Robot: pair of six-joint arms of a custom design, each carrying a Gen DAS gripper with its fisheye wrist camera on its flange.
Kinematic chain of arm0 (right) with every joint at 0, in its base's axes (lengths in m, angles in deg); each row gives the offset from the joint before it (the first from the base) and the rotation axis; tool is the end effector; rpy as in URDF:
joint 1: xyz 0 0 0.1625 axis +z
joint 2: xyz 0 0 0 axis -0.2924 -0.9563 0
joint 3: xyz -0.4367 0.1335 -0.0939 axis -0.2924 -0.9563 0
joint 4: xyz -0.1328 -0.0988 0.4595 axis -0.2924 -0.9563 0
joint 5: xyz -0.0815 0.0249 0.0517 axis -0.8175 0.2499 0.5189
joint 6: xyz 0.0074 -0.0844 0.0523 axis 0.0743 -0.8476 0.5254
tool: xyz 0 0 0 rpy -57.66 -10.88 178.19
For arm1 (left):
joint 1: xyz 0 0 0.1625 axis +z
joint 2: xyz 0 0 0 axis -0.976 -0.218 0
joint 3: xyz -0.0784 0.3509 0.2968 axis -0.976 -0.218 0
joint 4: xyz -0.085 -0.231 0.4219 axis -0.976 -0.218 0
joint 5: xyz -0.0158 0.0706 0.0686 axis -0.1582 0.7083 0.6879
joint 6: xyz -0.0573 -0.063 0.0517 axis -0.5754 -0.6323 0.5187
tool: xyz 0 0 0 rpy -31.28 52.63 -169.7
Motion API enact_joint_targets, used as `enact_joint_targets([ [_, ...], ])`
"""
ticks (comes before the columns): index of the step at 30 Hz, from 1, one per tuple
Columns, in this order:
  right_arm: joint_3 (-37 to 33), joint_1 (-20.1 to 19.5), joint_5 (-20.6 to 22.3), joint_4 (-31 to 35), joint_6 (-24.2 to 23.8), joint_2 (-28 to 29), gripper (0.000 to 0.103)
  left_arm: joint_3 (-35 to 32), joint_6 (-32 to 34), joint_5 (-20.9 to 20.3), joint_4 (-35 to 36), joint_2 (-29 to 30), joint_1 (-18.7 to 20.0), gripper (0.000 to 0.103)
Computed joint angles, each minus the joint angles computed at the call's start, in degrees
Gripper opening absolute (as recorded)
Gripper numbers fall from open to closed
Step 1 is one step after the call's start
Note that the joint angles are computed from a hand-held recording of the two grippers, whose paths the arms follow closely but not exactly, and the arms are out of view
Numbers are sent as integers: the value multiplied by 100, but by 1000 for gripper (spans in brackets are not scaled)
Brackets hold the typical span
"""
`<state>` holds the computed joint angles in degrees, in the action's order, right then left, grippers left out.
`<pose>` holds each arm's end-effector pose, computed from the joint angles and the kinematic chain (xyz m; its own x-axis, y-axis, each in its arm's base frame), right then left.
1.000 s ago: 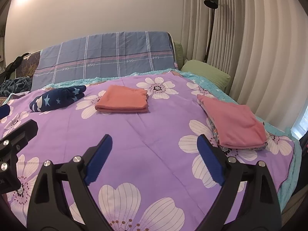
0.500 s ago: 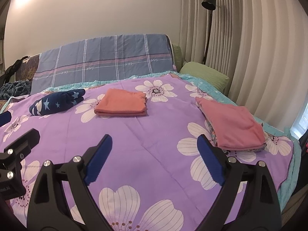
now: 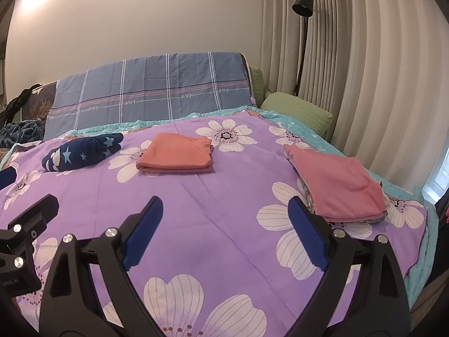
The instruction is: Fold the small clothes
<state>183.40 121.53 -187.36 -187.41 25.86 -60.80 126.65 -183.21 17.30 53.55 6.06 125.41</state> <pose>0.2164 -0.6452 0.2896 -0.5632 0.6071 0.5606 -0.4281 0.3659 -0.8263 -0.4115 -0.7241 0.1546 -0.4855 0.6276 -0.6087 0.8740 0.3309 -0.3559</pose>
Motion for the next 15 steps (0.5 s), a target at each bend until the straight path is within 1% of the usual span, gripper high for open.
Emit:
enact_joint_targets([
  [2,-26,-8,-10,-37,-56,19,92,6,1,6,3,1,2,102],
  [15,-20,-19,1,-7,-23,18,93,44,9,-2,-27,-22,11,102],
])
